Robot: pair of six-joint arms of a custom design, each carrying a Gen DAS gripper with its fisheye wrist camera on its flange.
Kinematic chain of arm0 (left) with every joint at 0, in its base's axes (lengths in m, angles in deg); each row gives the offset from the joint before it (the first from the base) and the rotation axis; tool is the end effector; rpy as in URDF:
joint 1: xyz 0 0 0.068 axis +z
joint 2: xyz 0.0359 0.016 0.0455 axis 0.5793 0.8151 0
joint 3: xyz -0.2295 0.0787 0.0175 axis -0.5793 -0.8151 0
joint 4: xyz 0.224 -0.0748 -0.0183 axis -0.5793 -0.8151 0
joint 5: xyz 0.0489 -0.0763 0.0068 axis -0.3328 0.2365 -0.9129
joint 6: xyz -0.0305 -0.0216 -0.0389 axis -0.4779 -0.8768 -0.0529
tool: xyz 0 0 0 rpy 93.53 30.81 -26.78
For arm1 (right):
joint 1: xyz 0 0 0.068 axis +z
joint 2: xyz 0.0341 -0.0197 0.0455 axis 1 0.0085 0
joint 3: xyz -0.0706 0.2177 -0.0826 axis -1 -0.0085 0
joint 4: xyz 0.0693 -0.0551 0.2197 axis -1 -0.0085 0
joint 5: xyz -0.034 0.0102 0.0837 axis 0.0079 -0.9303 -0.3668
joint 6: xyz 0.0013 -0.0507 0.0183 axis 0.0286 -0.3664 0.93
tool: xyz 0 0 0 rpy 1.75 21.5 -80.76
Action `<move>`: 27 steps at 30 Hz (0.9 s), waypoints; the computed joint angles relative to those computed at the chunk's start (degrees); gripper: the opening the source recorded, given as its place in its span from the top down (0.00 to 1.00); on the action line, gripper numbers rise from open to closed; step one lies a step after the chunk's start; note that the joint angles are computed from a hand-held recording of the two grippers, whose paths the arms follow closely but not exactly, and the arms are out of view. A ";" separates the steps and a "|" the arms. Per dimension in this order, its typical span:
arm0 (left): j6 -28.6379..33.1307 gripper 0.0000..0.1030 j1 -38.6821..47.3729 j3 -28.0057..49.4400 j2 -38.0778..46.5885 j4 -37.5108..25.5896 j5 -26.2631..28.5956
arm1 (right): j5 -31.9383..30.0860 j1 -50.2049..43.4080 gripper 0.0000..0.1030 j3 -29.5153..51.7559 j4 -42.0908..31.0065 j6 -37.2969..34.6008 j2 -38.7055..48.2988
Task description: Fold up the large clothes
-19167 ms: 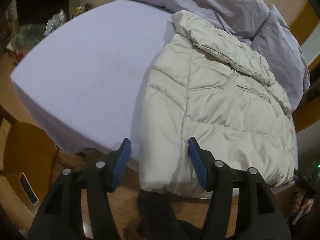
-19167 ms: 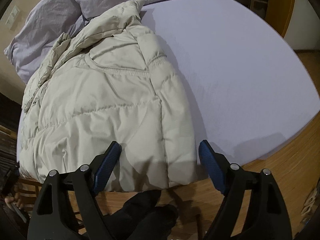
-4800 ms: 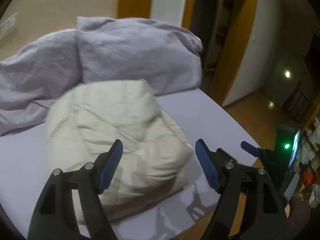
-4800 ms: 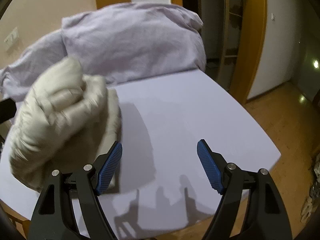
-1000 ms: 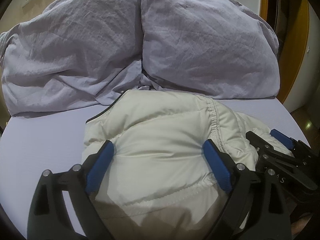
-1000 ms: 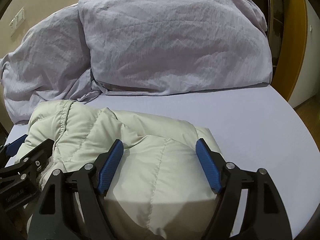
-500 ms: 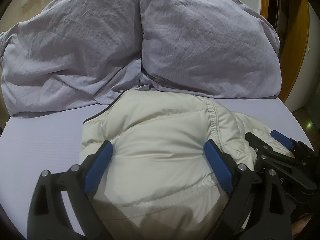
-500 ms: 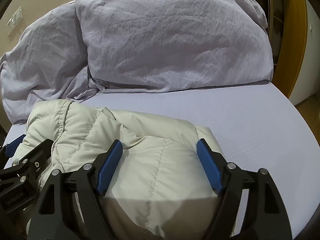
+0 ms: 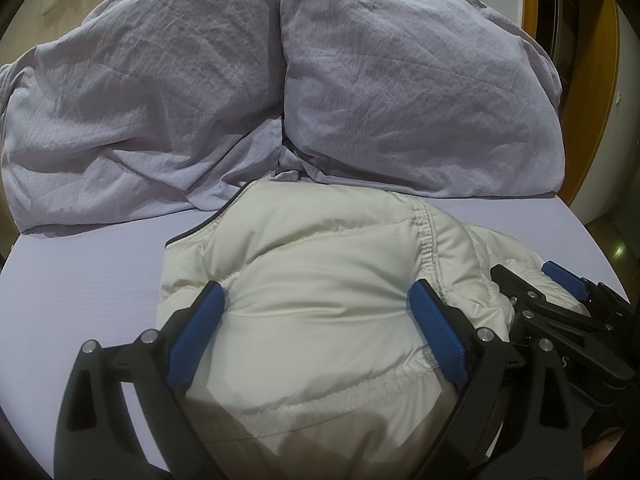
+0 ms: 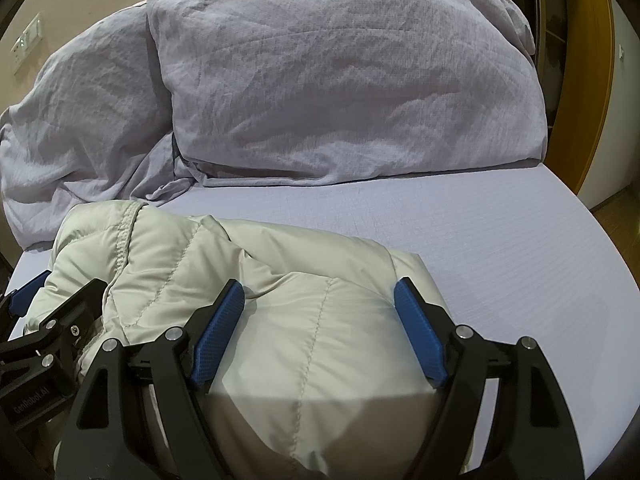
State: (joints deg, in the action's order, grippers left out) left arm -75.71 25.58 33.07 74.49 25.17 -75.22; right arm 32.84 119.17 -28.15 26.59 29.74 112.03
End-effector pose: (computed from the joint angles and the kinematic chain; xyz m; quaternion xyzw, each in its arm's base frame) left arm 0.2113 -0.0412 0.1084 0.1617 0.8916 -0.0670 0.4177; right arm 0.1803 0.0814 0.0685 0.1668 0.8801 -0.0034 0.4445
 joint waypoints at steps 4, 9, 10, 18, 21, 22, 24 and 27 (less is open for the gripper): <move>0.05 0.10 0.01 0.02 0.25 0.26 0.02 | -0.16 -0.15 0.23 0.05 0.20 -0.13 0.17; 0.23 0.10 0.22 -0.03 -0.07 -0.03 0.24 | -0.14 -0.09 0.23 0.00 0.22 -0.11 0.15; 0.23 0.10 0.24 -0.06 -0.17 -0.09 0.27 | -0.15 -0.12 0.23 0.07 0.28 -0.15 0.25; 0.25 0.10 0.18 -0.28 0.30 0.74 0.34 | -0.26 -0.23 0.23 0.07 0.47 -0.32 0.37; 0.22 0.10 0.14 -0.30 0.62 1.12 0.35 | -0.30 -0.23 0.23 -0.01 0.45 -0.32 0.25; 0.24 0.10 0.17 -0.35 0.52 1.08 0.36 | -0.33 -0.27 0.23 0.01 0.51 -0.36 0.30; 0.23 0.10 0.17 -0.44 0.48 1.15 0.37 | -0.34 -0.26 0.23 -0.03 0.47 -0.36 0.22; 0.21 0.10 0.13 -0.46 0.69 1.43 0.35 | -0.40 -0.31 0.23 -0.04 0.53 -0.43 0.24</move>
State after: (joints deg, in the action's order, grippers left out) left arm -75.50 25.71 32.61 75.18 26.60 -74.88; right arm 32.44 118.86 -28.19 27.12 29.31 112.27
